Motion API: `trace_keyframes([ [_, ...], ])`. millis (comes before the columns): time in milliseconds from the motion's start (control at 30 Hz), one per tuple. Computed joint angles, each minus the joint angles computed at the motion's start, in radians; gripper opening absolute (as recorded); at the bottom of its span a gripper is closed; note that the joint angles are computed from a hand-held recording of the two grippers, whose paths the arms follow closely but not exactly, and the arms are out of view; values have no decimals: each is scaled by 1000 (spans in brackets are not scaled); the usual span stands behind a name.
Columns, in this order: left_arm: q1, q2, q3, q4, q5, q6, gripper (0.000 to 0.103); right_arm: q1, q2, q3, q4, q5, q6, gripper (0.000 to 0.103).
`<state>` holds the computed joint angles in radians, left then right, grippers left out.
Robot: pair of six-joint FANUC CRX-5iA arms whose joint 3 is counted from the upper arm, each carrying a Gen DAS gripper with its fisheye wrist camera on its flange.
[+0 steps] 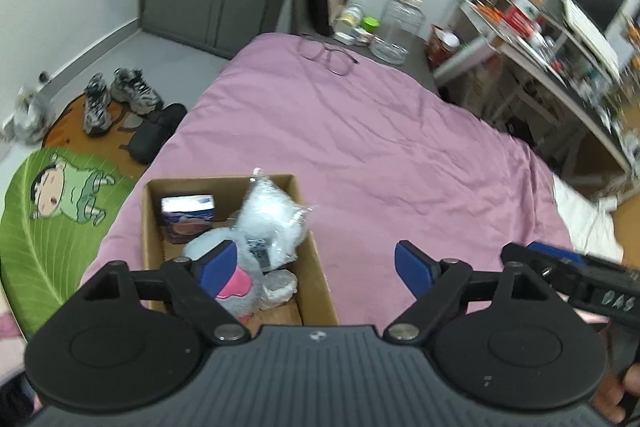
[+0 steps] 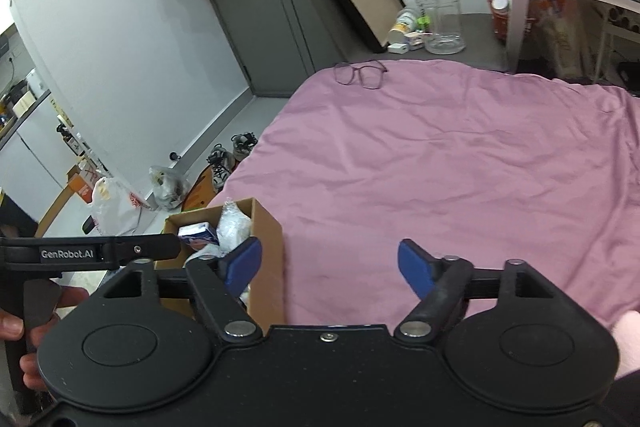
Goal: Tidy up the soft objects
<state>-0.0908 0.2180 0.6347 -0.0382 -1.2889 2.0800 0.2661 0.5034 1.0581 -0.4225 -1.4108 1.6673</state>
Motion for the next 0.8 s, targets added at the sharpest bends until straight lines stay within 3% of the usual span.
trace_keyframes([
  [333,-73,19,106,-69,-126,-3,91,-60,-52,-21,-27,-32,18,103],
  [567,-143,37,205,-174,-212,18,96,-99,-79,-32,-42,-68,11,103],
  [800,-179,30,239,-185,-247,28,96,-115,-125,-95,6,-75,2,103],
])
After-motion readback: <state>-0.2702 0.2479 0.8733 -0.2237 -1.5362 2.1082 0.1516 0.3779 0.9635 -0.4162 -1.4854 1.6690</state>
